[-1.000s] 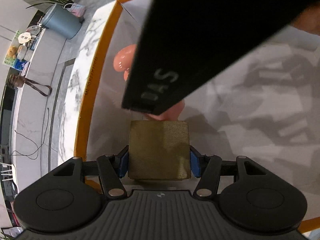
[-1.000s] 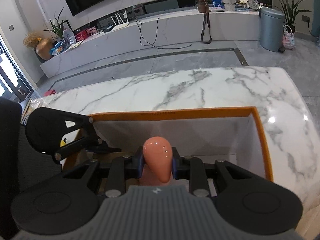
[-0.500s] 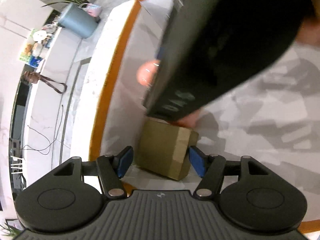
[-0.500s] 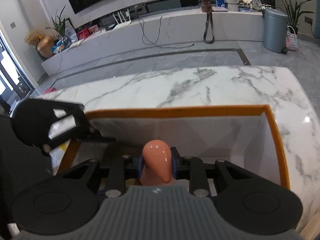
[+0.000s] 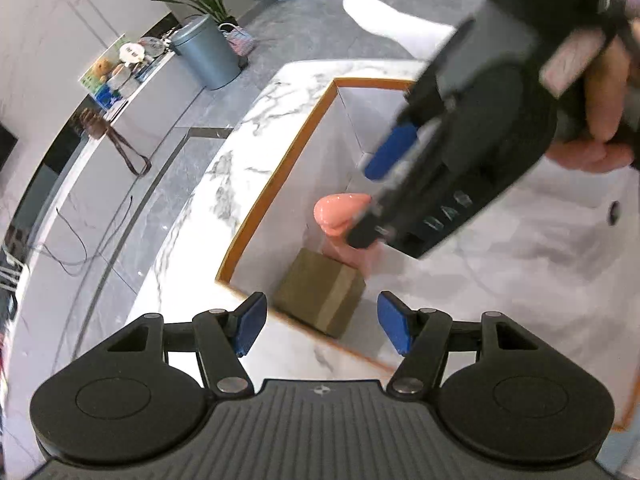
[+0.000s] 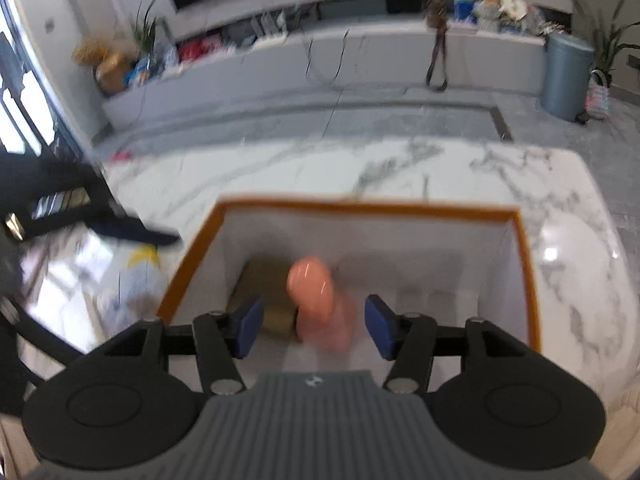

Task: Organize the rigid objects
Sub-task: 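Lower the brown cube into the box with left tool while right tool places the bottle, then grasp the pink cylinder with the left tool while the right tool grasps the black spray can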

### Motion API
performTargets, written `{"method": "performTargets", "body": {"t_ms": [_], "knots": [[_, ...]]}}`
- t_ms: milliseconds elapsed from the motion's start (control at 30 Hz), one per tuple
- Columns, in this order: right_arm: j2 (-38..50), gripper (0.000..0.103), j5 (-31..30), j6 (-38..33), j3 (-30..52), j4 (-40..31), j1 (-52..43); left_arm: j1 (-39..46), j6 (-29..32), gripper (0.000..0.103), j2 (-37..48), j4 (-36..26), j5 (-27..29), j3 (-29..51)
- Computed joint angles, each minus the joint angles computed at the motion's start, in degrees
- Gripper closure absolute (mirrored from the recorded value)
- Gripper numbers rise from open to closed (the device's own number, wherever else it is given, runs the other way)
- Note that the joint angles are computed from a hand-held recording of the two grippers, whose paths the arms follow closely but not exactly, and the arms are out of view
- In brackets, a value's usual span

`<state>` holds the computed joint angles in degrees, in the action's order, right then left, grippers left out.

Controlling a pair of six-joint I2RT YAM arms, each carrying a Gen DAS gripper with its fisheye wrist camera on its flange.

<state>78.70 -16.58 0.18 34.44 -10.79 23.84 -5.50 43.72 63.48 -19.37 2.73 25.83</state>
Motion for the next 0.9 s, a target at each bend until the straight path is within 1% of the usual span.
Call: {"method": "performTargets", "body": {"t_ms": [67,167,267,333,367,533,600,667,733,833,900], "knots": [[1.4,0.047,1.6,-1.4,0.1,-1.2,1.8,2.1,0.0,0.028,-3.6,-3.4,1.1,0.2],[5.7,0.05,5.3,-1.8,1.3,-1.1,5.3,5.8,0.0,0.028,-8.0,-7.6,3.0,0.1],[10.2,0.055,7.0,-2.2,3.1,-0.6,6.8,9.2,0.6,0.028,-12.0,-10.9,3.5,-0.8],[12.3,0.062,7.8,-2.7,4.0,-0.1,7.3,12.2,2.2,0.028,-14.1,-13.3,4.3,-0.9],[13.0,0.068,8.0,-2.9,4.4,0.1,7.5,13.9,3.1,0.028,-14.8,-14.2,4.9,-1.1],[14.9,0.07,11.8,-2.9,5.3,1.9,9.1,20.5,6.3,0.029,-16.4,-16.1,6.4,-2.3],[15.3,0.073,12.6,-2.8,5.5,2.2,9.4,22.7,6.8,0.029,-16.7,-17.0,7.2,-2.3],[14.9,0.074,11.7,-2.8,5.4,1.8,9.2,26.5,8.7,0.029,-16.7,-19.0,9.8,-1.7],[13.7,0.074,12.5,-2.4,5.1,1.0,9.7,29.7,10.1,0.029,-16.5,-20.4,11.4,-1.4],[9.3,0.074,13.3,-2.1,3.7,-0.8,10.5,35.5,13.5,0.032,-17.6,-23.6,13.9,-1.2],[4.3,0.074,13.5,-1.7,2.6,-3.0,11.3,39.2,15.5,0.032,-18.4,-26.5,15.8,-0.1]]}}
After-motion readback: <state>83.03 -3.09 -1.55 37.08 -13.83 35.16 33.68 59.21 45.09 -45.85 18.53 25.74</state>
